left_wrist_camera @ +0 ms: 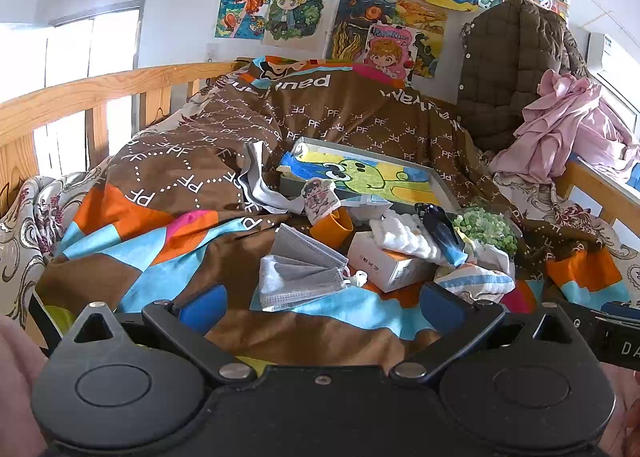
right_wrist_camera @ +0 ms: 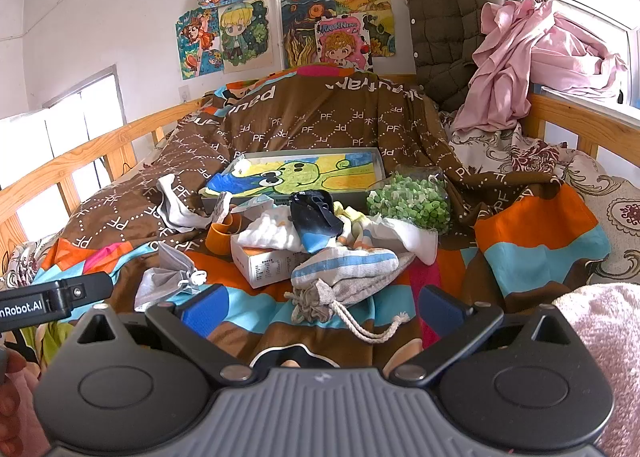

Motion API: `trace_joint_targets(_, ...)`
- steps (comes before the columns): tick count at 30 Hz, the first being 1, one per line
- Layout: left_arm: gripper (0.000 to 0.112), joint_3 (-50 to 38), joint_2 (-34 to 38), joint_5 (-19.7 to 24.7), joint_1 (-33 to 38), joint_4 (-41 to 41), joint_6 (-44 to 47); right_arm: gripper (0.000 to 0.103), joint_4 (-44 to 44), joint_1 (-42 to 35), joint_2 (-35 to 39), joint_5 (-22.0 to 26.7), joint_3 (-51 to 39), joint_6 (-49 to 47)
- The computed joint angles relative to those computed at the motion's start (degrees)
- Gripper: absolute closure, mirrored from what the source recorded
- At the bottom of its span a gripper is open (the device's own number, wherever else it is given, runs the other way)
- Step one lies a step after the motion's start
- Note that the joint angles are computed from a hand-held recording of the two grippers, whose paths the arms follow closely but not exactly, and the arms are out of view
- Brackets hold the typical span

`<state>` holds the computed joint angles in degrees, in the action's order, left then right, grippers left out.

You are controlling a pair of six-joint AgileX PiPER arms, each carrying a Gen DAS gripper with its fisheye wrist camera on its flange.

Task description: Organize soft objects

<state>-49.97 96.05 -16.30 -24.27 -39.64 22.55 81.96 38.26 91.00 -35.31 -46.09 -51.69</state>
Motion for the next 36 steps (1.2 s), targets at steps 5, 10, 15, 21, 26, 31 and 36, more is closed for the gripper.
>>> trace_joint_targets(5, 0.01, -0.1, 0.0, -0.1, -0.1, -0.8, 0.6, 0.0, 0.1, 0.0, 0.0, 0.0, 0.0, -0.1)
trace_joint_targets(10, 0.01, -0.1, 0.1, 0.0, -0.1, -0.4, 0.3, 0.0, 0.1, 0.1, 0.0, 0.0, 0.0, 0.0)
trace_joint_targets(15, 0.01, -0.1, 0.1, 0.0, -0.1, -0.6, 0.4, 0.0, 0.1, 0.1, 0.0, -0.1, 0.1, 0.0)
trace_joint_targets(21, 0.01, -0.1, 0.1, -0.1, -0.2, -0.8, 0.6, 0.0, 0.1, 0.1, 0.0, 0.0, 0.1, -0.1)
trace_joint_targets(26, 0.01, -0.1, 0.1, -0.1, -0.2, -0.9, 0.7, 0.0, 0.1, 0.1, 0.0, 0.0, 0.1, -0.1)
trace_joint_targets(31, 0.01, -0.2, 0.1, 0.0, -0.2, -1.0, 0.8, 0.0, 0.2, 0.1, 0.0, -0.1, 0.1, -0.1)
trace_joint_targets(36, 0.01, 0.3, 0.6, -1.0, -0.6, 0.7, -1.4, 0.0, 0.3, 0.2, 0.0, -0.2, 0.0, -0.4)
